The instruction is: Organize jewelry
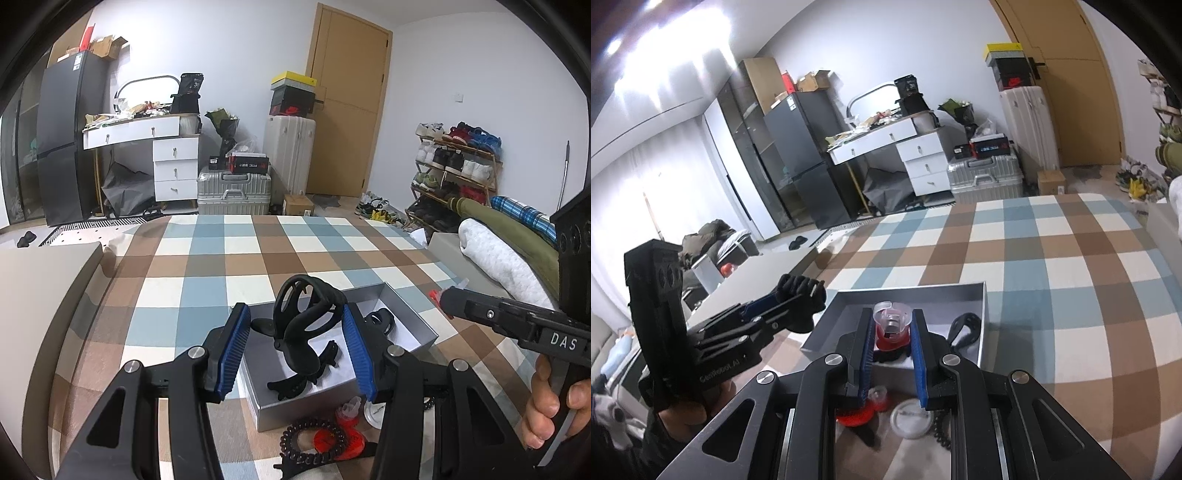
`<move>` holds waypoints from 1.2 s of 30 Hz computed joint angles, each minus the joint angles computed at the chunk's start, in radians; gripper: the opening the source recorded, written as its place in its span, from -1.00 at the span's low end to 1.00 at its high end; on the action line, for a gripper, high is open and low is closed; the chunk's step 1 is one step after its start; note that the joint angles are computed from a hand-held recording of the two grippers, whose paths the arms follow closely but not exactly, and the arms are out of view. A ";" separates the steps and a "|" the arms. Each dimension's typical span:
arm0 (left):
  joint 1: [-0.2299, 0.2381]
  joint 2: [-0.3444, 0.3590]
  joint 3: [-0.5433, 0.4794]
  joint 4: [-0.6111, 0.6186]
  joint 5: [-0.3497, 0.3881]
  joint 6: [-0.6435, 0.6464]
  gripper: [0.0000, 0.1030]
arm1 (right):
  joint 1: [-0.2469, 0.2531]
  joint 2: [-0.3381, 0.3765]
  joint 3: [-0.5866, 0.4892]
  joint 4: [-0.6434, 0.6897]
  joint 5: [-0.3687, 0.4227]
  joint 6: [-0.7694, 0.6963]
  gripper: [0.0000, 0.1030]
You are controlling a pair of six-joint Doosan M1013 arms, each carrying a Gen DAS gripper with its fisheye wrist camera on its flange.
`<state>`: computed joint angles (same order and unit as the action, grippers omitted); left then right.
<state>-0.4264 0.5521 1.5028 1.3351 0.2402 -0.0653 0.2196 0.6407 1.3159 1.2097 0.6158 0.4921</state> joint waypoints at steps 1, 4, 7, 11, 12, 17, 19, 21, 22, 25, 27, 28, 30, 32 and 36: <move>0.000 0.002 -0.004 -0.017 0.000 0.018 -0.11 | 0.000 0.007 -0.013 -0.013 0.005 0.018 -0.64; 0.002 0.011 -0.017 -0.065 0.007 0.067 -0.11 | 0.001 0.023 -0.038 -0.051 0.023 0.068 -0.64; 0.004 0.018 -0.026 -0.113 0.007 0.111 -0.11 | 0.007 0.034 -0.051 -0.077 0.022 0.091 -0.64; 0.000 0.024 -0.037 -0.162 0.020 0.171 -0.11 | 0.008 0.046 -0.066 -0.099 0.032 0.121 -0.64; -0.002 0.026 -0.040 -0.177 0.024 0.190 -0.11 | 0.008 0.049 -0.069 -0.102 0.033 0.128 -0.64; -0.003 0.037 -0.054 -0.268 0.029 0.277 -0.11 | 0.009 0.064 -0.089 -0.138 0.048 0.174 -0.64; -0.003 0.043 -0.060 -0.307 0.031 0.318 -0.11 | 0.011 0.074 -0.104 -0.169 0.058 0.211 -0.64; -0.005 0.047 -0.064 -0.338 0.038 0.354 -0.11 | 0.011 0.083 -0.116 -0.189 0.073 0.238 -0.64; -0.005 0.049 -0.065 -0.354 0.040 0.373 -0.11 | 0.011 0.088 -0.121 -0.197 0.079 0.251 -0.64; -0.007 0.049 -0.065 -0.361 0.048 0.386 -0.11 | 0.010 0.099 -0.134 -0.219 0.097 0.287 -0.64; -0.008 0.049 -0.065 -0.366 0.053 0.395 -0.11 | 0.009 0.104 -0.142 -0.231 0.109 0.306 -0.64; -0.008 0.051 -0.068 -0.374 0.054 0.405 -0.11 | 0.009 0.106 -0.144 -0.232 0.113 0.309 -0.64; -0.008 0.052 -0.071 -0.412 0.053 0.446 -0.11 | 0.009 0.108 -0.146 -0.231 0.120 0.313 -0.64; -0.009 0.055 -0.076 -0.447 0.055 0.488 -0.11 | 0.009 0.109 -0.147 -0.233 0.127 0.318 -0.64; -0.015 0.058 -0.079 -0.458 0.067 0.521 -0.11 | 0.012 0.110 -0.148 -0.240 0.131 0.324 -0.61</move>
<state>-0.4415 0.6100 1.4238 0.8769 0.3074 0.4552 0.2318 0.7504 1.1683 0.9697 0.7471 0.8165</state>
